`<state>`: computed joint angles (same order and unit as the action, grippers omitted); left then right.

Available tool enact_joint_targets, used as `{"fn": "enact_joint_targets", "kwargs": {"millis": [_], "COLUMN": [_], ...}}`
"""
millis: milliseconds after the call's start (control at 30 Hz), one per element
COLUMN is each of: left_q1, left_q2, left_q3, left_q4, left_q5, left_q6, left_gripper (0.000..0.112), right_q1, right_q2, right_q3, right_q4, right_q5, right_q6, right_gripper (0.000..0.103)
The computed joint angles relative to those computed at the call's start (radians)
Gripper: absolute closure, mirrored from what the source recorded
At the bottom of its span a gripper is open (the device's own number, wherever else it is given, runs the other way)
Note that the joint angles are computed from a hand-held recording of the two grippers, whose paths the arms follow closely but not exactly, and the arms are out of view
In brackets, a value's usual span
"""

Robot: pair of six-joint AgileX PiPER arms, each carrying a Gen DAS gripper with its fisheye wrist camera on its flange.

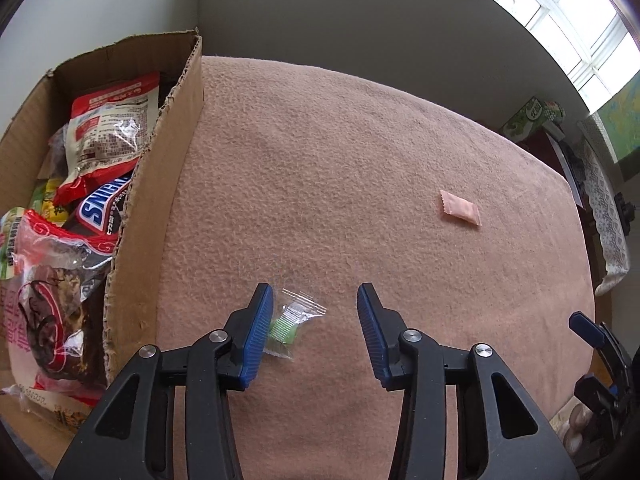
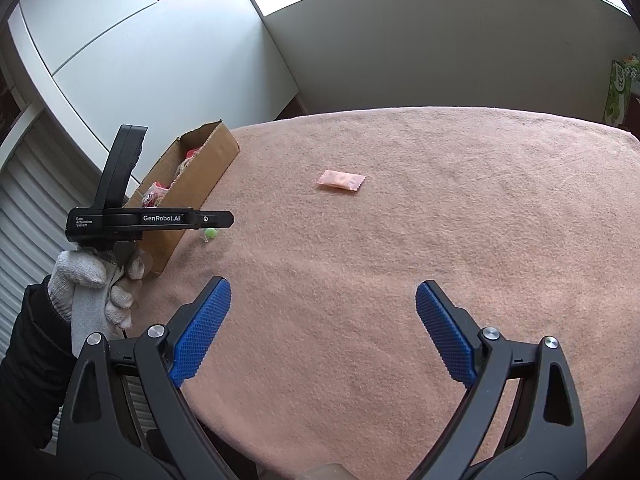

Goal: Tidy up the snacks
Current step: 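Move both open tools back over the green and pink candies, then grasp the clear green candy with the left tool while the right tool grasps the pink candy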

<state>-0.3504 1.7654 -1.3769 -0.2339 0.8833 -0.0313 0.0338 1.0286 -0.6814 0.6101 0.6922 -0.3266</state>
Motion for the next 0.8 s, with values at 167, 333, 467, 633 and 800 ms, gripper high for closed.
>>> {"fn": "enact_joint_targets", "kwargs": {"millis": [167, 333, 467, 633, 800], "left_q1": [-0.024, -0.086, -0.097, -0.088, -0.073], "left_q2": [-0.073, -0.145, -0.175, -0.181, -0.196], "left_q3": [0.105, 0.212, 0.262, 0.305, 0.331], "left_q4": [0.003, 0.155, 0.190, 0.185, 0.166], "left_q5": [-0.053, -0.172, -0.234, -0.293, -0.314], "left_q6": [0.022, -0.089, -0.127, -0.105, -0.069], "left_gripper": [0.070, 0.070, 0.070, 0.070, 0.071], "right_q1": [-0.013, 0.010, 0.085, 0.143, 0.155], "right_q2": [0.026, 0.119, 0.222, 0.383, 0.538], "right_q3": [-0.029, -0.118, -0.207, -0.319, -0.431], "right_q4": [0.025, -0.027, -0.167, -0.281, -0.320], "right_q5": [0.009, -0.001, -0.035, -0.033, 0.006], "right_q6": [-0.058, -0.093, -0.076, -0.111, -0.147], "right_gripper": [0.007, 0.007, 0.007, 0.018, 0.033]}}
